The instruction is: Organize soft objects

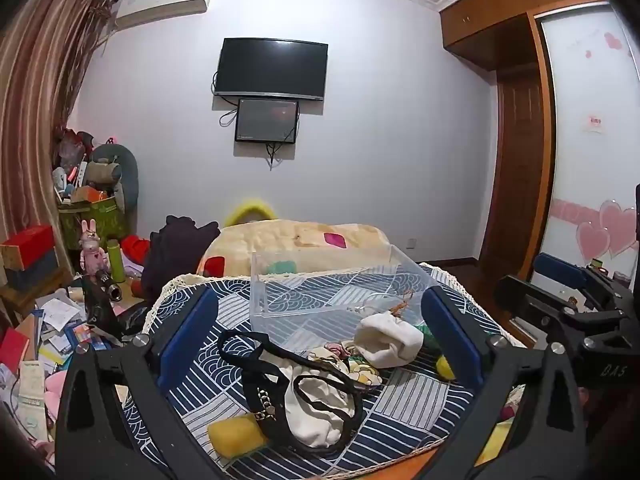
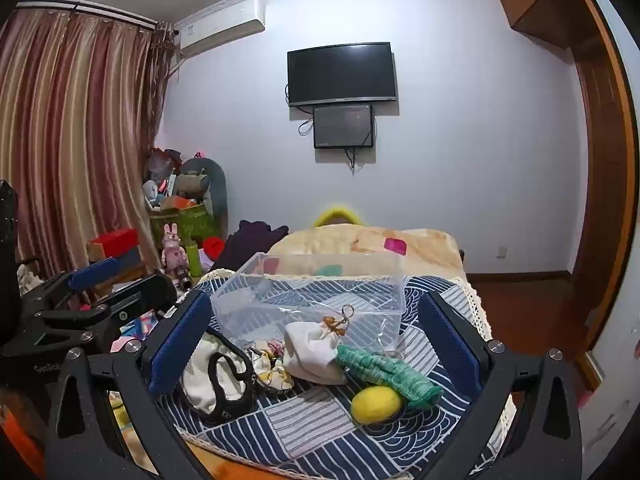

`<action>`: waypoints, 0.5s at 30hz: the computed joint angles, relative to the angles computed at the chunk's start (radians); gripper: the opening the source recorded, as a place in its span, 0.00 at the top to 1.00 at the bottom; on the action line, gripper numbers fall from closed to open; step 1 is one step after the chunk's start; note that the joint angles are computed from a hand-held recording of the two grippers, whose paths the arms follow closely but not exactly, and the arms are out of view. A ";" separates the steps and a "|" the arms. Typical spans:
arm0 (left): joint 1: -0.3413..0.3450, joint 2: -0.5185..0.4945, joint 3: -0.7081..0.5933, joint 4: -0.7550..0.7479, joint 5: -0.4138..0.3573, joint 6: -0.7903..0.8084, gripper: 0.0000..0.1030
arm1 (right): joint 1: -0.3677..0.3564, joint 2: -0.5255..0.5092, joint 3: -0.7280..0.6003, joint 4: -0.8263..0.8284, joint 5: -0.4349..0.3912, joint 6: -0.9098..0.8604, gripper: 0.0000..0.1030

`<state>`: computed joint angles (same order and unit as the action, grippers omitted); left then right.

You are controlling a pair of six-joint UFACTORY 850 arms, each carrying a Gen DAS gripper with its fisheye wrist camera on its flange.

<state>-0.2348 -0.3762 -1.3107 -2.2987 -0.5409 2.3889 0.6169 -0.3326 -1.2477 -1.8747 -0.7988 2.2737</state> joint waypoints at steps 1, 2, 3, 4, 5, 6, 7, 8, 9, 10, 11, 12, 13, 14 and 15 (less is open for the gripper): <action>-0.001 0.000 -0.002 0.009 0.011 -0.004 0.00 | 0.000 0.000 0.000 0.002 -0.002 -0.002 0.00; 0.000 0.000 -0.002 0.010 0.009 -0.006 0.00 | 0.000 0.000 0.000 0.005 0.000 -0.012 0.00; 0.002 -0.001 -0.004 0.022 0.005 -0.018 0.00 | 0.001 0.001 0.000 0.005 0.000 -0.013 0.00; 0.004 -0.003 -0.008 0.041 0.003 -0.035 0.00 | 0.001 0.001 0.001 0.002 -0.001 -0.010 0.00; 0.006 -0.005 -0.012 0.060 -0.001 -0.054 0.00 | 0.001 0.001 0.001 0.002 -0.002 -0.009 0.00; 0.012 -0.002 -0.013 0.077 -0.004 -0.071 0.00 | 0.002 0.001 0.001 0.002 -0.003 -0.008 0.00; 0.014 0.003 -0.012 0.080 -0.004 -0.072 0.00 | 0.002 0.001 0.002 0.001 -0.003 -0.006 0.00; 0.011 0.004 -0.008 0.065 -0.002 -0.049 0.00 | 0.002 0.002 0.003 0.000 -0.003 -0.004 0.00; 0.013 0.008 -0.007 0.068 -0.001 -0.052 0.00 | 0.002 0.002 0.003 -0.001 -0.002 -0.002 0.00; 0.017 0.011 -0.011 0.085 0.000 -0.068 0.00 | 0.002 0.003 0.004 -0.001 -0.002 0.000 0.00; 0.018 0.017 -0.008 0.089 0.000 -0.070 0.00 | 0.002 0.003 0.004 0.000 -0.002 0.000 0.00; 0.019 0.017 -0.010 0.096 0.002 -0.078 0.00 | 0.002 0.003 0.004 0.000 -0.002 0.000 0.00; 0.018 0.020 -0.007 0.096 0.002 -0.074 0.00 | 0.002 0.003 0.004 0.000 -0.002 0.000 0.00; 0.007 0.012 -0.002 0.062 0.005 -0.028 0.00 | 0.002 0.003 0.004 0.000 -0.002 0.000 0.00; 0.007 0.011 0.000 0.060 0.002 -0.024 0.00 | 0.001 0.004 0.004 0.000 -0.001 0.000 0.00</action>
<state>-0.2280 -0.3647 -1.3102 -2.2385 -0.5393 2.3648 0.6184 -0.3287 -1.2434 -1.8750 -0.7993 2.2741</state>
